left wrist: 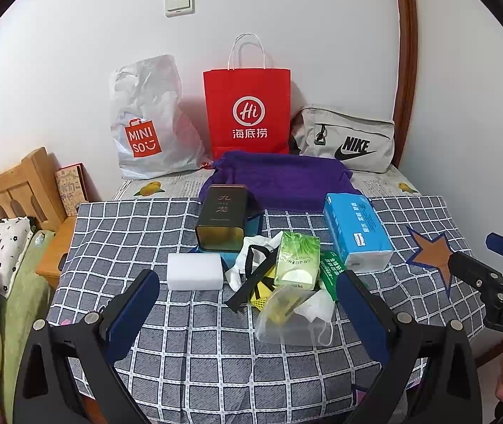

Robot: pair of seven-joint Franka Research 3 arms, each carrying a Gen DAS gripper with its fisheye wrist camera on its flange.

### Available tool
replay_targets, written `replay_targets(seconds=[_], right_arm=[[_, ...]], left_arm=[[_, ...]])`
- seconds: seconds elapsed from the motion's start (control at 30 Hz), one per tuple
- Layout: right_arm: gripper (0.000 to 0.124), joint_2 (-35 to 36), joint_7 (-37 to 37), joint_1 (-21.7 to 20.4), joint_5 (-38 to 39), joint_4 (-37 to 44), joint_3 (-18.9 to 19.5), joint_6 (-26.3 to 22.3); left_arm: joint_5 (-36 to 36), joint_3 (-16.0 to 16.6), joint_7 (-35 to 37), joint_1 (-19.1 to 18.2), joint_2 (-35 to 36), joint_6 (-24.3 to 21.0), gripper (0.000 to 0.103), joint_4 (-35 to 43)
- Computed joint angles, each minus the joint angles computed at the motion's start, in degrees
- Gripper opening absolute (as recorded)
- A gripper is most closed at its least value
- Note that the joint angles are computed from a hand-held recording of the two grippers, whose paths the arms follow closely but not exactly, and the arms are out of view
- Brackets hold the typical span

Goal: Organize soft objects

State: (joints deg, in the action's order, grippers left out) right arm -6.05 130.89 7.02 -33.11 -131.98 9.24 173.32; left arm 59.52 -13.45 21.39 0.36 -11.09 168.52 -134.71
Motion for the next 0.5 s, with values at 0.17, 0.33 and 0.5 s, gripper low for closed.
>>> replay_targets(seconds=[0.17,0.33,0.5], right_arm=[[0.102,0.0,-0.2,0.1,0.2,0.0,0.0,0.0],[0.102,-0.1,-0.2,0.1,0.1,0.0,0.0,-0.2],[0.102,-0.1,-0.1,0.0,0.0,0.0,0.1,-0.1]], left_arm=[[0.1,-0.1,-0.1,0.0,-0.1,-0.1,0.101,-0.1],[0.1,0.0,0.0,-0.1,-0.1,-0.2,0.101,-0.1],[-0.1,0.0,0.2,-0.1,-0.1,-0.1,0.101,-0.2]])
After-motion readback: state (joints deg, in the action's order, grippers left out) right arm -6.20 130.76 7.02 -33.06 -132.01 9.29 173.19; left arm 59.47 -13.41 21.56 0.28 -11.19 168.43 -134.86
